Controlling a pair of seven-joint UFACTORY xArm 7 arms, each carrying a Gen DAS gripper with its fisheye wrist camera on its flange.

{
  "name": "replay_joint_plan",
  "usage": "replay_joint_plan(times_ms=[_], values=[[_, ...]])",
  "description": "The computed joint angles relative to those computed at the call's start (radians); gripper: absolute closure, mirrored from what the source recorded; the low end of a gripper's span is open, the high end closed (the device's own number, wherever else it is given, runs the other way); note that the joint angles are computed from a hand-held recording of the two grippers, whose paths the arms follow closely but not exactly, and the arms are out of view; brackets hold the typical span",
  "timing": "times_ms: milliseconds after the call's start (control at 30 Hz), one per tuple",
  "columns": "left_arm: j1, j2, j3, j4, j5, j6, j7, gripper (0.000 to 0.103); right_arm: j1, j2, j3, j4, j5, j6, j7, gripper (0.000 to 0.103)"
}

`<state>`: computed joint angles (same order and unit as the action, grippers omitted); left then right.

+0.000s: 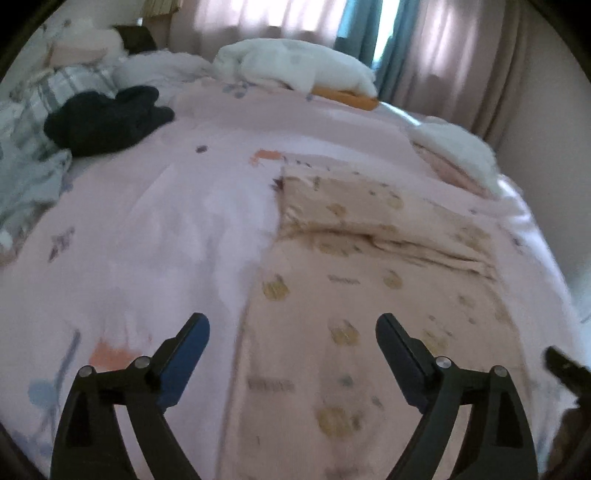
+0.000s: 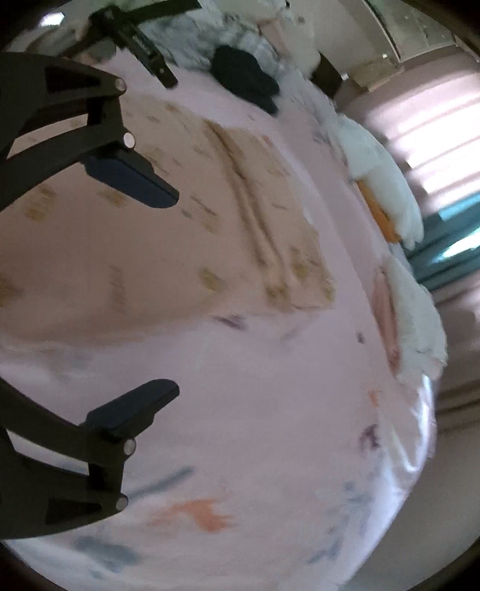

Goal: Fold small clothes
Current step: 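Open both tools and lift them off the folded sleepsuit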

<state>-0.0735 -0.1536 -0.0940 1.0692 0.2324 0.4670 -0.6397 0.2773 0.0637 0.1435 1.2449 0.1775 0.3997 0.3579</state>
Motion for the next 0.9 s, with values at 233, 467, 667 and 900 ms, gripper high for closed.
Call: replay_joint_plan(times_ms=[233,467,667,900], values=[[-0.020,-0.108,0.027,-0.125,-0.162,0.010,0.053,0.011,0.018,-0.105,0.008,-0.109,-0.208,0.069,0.235,0.008],[-0.137,-0.288,0.121,-0.379,-0.475,-0.113,0.274,0.011,0.039,-0.182,0.008,-0.245,0.009,0.020,0.220,0.005],[-0.274,-0.362,0.255,-0.420,-0.722,-0.080,0.516,0.011,0.027,-0.192,0.054,-0.280,-0.136,-0.013,0.335,0.001],[-0.307,-0.396,0.283,-0.454,-0.889,-0.113,0.637,0.011,0.029,-0.173,0.087,-0.248,-0.402,0.062,0.473,0.000]])
